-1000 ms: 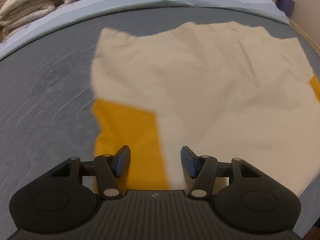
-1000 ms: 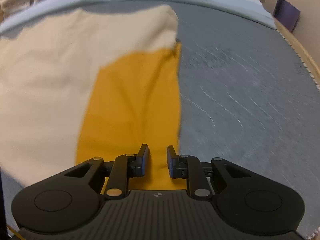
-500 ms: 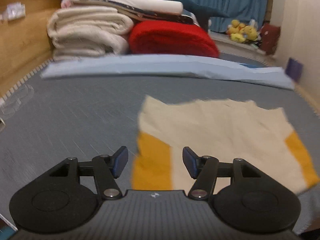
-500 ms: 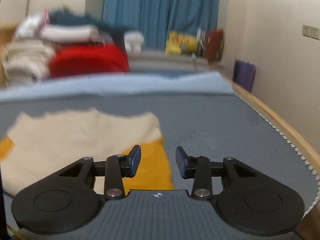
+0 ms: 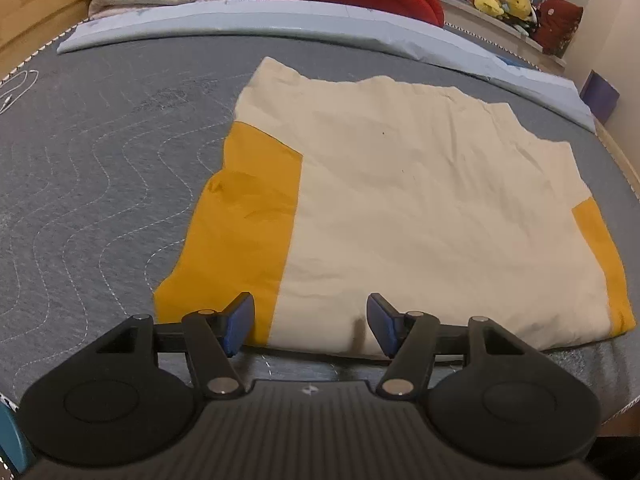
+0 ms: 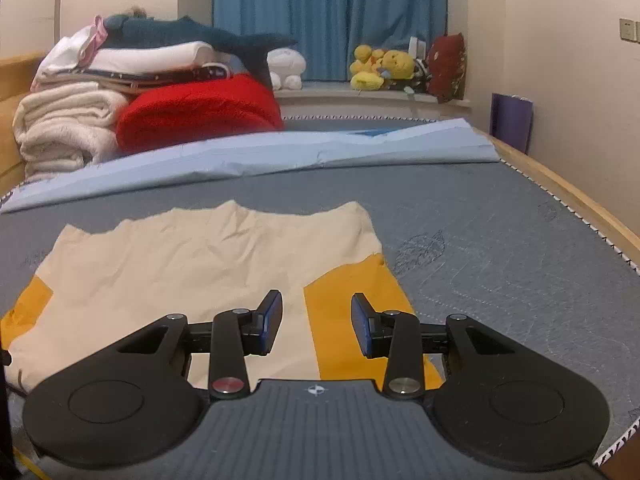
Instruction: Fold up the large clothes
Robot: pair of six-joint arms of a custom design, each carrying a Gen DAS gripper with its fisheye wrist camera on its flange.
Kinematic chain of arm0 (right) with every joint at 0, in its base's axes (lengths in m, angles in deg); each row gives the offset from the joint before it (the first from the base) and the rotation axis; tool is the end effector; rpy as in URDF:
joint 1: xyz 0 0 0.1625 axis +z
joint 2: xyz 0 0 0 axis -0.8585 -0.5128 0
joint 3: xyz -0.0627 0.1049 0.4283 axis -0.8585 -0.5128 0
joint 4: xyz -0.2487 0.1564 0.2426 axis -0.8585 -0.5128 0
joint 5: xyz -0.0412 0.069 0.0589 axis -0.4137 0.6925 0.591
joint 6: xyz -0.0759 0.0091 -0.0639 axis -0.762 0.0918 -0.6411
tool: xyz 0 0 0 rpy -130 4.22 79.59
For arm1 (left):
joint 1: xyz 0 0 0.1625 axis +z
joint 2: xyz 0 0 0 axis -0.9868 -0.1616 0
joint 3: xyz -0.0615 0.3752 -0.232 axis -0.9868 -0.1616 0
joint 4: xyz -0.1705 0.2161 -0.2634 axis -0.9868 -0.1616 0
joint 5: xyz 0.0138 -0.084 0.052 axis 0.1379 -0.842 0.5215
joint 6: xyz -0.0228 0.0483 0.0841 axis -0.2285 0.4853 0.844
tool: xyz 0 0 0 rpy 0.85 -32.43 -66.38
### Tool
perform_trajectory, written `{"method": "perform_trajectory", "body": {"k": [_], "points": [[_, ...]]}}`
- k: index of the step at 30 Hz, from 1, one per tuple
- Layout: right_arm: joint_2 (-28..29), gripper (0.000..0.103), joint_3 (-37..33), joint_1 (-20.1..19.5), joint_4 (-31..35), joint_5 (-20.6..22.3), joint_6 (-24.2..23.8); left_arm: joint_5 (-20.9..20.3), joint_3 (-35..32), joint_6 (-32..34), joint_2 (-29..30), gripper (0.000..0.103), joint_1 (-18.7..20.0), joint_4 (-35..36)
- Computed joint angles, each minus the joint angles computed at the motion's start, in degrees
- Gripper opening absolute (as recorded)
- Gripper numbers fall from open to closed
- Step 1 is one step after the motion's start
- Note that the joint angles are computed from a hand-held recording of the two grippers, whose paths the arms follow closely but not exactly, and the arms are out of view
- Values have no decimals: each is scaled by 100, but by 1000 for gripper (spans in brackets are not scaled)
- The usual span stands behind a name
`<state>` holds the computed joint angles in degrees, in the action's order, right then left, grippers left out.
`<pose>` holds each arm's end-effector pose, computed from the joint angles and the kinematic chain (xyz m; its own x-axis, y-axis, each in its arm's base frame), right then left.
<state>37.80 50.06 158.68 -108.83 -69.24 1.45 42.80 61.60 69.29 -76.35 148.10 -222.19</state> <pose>0.2016 -0.7128 0.2113 -0.7183 -0.0386 0.6947 -0.5676 0.6100 -0.5529 -0.0864 -0.7569 0.2706 -0.7504 -0.1923 -0.6323 0.2382 0.8137 -0.5302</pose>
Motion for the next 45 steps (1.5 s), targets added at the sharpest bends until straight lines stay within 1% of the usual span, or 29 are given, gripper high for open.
{"method": "perform_trajectory", "body": {"k": [8,12,14,16,19,20,24,26,29,32,35,36,38,39,40,42,45], "points": [[38,40,-20,-10,-10,-10,-96,-103,-44,-16,86,68,80,24],[94,40,-34,-18,-168,-52,-177,-299,-60,-224,52,69,117,182],[144,40,-54,-10,-238,-98,-247,-513,-84,-452,5,69,174,319],[190,40,-80,3,-324,-165,-354,-932,-149,-893,-69,70,284,587],[150,40,-65,1,-167,-134,-279,-1610,-308,-1575,-123,70,493,968],[153,40,-66,5,-175,-138,-318,-1781,-372,-1798,-116,70,565,1054],[154,40,-55,4,-259,-97,-467,-2003,-584,-2521,-38,70,767,1199],[146,40,-48,-1,-265,-88,-462,-2086,-598,-2894,-13,70,864,980],[105,40,-22,-16,-217,-57,-409,-2165,-520,-3425,17,70,984,464],[79,40,0,-29,-220,-47,-388,-1973,-394,-3635,66,70,985,-128],[60,40,9,-39,-171,-73,-260,-1677,-346,-3690,129,69,930,-481],[63,40,2,-36,-155,-94,-215,-1623,-351,-3689,152,67,918,-543],[57,40,7,-40,-122,-107,-147,-1480,-331,-3585,194,58,891,-627],[55,40,10,-41,-104,-113,-133,-1438,-341,-3517,219,48,871,-635],[57,40,10,-40,-84,-119,-130,-1432,-363,-3402,243,35,860,-681],[74,40,5,-32,-48,-119,-160,-1471,-424,-3108,273,22,848,-797],[108,40,-13,-16,24,-78,-207,-1446,-441,-2828,286,18,784,-909]]}}
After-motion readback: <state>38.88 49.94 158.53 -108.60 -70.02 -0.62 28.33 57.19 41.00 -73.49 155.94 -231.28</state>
